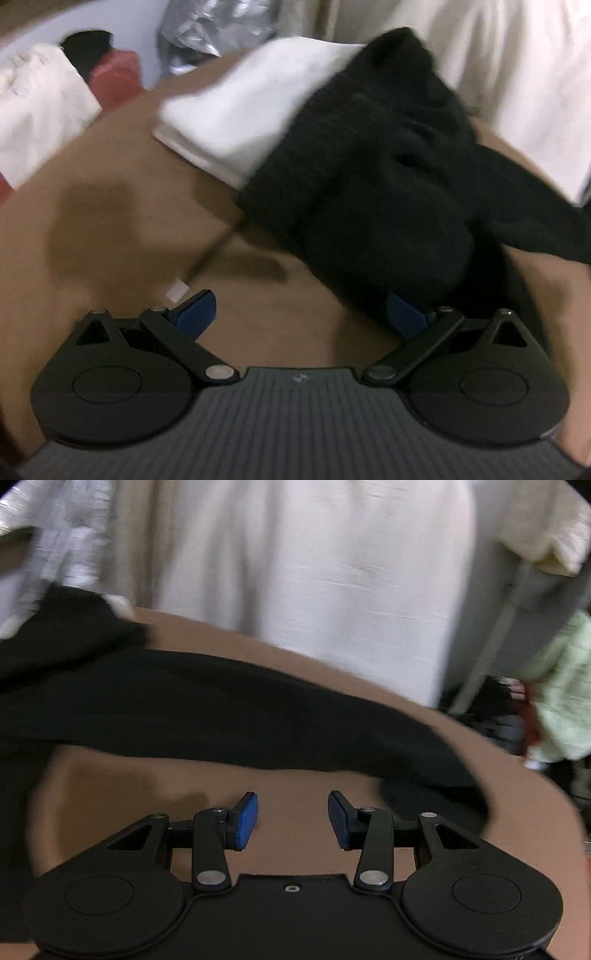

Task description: Fold clothes

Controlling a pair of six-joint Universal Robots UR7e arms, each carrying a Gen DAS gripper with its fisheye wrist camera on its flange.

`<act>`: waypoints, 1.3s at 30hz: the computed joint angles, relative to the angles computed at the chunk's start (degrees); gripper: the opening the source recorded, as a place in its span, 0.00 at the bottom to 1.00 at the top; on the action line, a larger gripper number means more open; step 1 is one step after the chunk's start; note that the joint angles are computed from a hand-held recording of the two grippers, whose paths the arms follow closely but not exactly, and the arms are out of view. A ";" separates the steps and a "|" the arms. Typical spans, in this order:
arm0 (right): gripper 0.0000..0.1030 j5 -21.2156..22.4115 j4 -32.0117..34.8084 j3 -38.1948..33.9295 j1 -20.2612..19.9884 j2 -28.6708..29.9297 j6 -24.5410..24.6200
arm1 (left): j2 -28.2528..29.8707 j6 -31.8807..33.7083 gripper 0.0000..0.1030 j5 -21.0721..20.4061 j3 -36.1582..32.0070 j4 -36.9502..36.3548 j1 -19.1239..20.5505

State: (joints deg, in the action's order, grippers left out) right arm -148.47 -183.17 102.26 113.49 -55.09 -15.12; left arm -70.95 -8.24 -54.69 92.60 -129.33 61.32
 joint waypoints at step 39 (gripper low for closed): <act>0.52 24.45 15.55 12.35 8.03 2.35 12.47 | 4.72 -2.11 0.39 -40.21 -3.03 13.65 6.94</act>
State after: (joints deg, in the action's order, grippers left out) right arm -124.01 -167.62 114.61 121.51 -52.74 -2.65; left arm -66.23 -10.36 -94.90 89.57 -115.68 68.26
